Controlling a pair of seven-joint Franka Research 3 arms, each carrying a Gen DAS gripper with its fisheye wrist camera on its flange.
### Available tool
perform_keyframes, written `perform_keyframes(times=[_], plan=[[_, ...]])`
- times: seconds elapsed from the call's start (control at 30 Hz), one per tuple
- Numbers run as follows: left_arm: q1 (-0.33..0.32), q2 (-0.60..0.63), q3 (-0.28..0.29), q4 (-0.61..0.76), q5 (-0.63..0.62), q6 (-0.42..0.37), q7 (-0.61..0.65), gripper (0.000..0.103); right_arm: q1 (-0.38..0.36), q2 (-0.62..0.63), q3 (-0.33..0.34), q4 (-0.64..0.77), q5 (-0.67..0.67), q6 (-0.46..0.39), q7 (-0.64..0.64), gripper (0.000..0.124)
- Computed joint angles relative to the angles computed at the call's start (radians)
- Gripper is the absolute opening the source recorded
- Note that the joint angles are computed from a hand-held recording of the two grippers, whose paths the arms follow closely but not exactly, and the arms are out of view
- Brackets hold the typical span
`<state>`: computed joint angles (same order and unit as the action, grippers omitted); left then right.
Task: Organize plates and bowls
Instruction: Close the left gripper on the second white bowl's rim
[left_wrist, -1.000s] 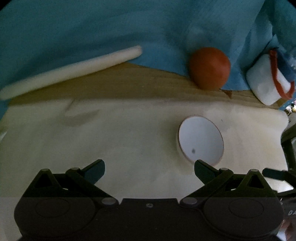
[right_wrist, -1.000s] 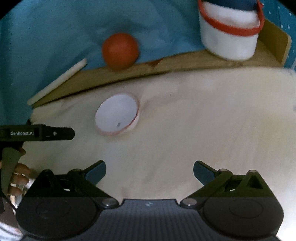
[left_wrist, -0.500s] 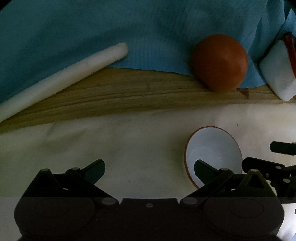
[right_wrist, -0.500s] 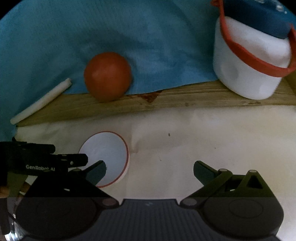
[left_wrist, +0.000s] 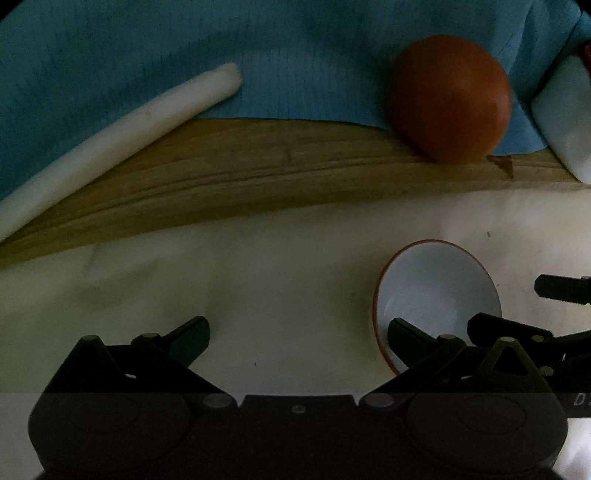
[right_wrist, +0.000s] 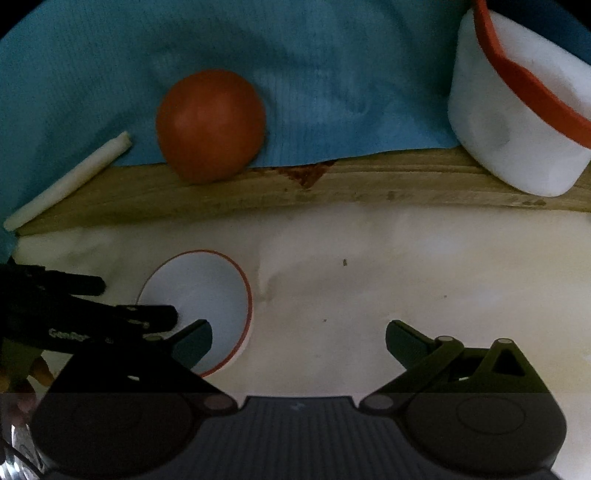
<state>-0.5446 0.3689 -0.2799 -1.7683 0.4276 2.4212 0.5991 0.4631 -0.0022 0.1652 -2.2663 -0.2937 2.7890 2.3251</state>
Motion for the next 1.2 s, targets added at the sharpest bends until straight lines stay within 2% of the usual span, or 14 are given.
perform_keyframes(times=[0.13,0.2,0.3,0.37,0.47,0.57,0.73,0.83,0.93,1.07,1.2], plan=[[-0.009,0.019,0.003,0.023,0.006,-0.012,-0.015,0.102,0.004,0.013,0.0,0.006,0.048,0.007,-0.025,0.091],[-0.014,0.028,0.003,0.037,0.007,-0.023,-0.013,0.101,0.009,0.016,0.0,0.002,0.07,0.018,-0.036,0.082],[-0.015,0.015,0.002,0.023,0.003,-0.016,-0.026,0.097,0.014,0.013,0.001,-0.011,0.11,0.036,-0.054,0.075],[-0.015,0.017,0.0,0.024,0.002,-0.005,-0.025,0.093,0.016,0.014,0.002,-0.019,0.148,0.055,-0.072,0.075],[-0.014,0.012,-0.001,0.018,0.003,0.011,-0.022,0.084,0.018,0.014,0.007,-0.038,0.297,0.108,-0.163,0.07],[-0.01,0.009,-0.006,0.012,-0.006,0.037,-0.014,0.069,0.022,0.008,0.008,-0.041,0.316,0.113,-0.164,0.056],[0.01,0.007,-0.027,0.001,-0.069,0.094,0.027,0.035,0.026,-0.013,0.012,-0.067,0.409,0.129,-0.221,0.045],[0.018,0.006,-0.038,-0.011,-0.108,0.129,0.049,0.024,0.03,-0.017,0.013,-0.072,0.5,0.134,-0.288,0.038],[0.03,0.001,-0.049,-0.03,-0.158,0.165,0.07,0.018,0.031,-0.013,0.015,-0.069,0.531,0.137,-0.301,0.035],[0.04,-0.012,-0.049,-0.065,-0.193,0.209,0.076,0.014,0.039,-0.01,0.02,-0.07,0.586,0.158,-0.339,0.021],[0.042,-0.021,-0.041,-0.097,-0.197,0.25,0.067,0.012,0.032,-0.027,0.024,-0.085,0.494,0.157,-0.259,0.021]])
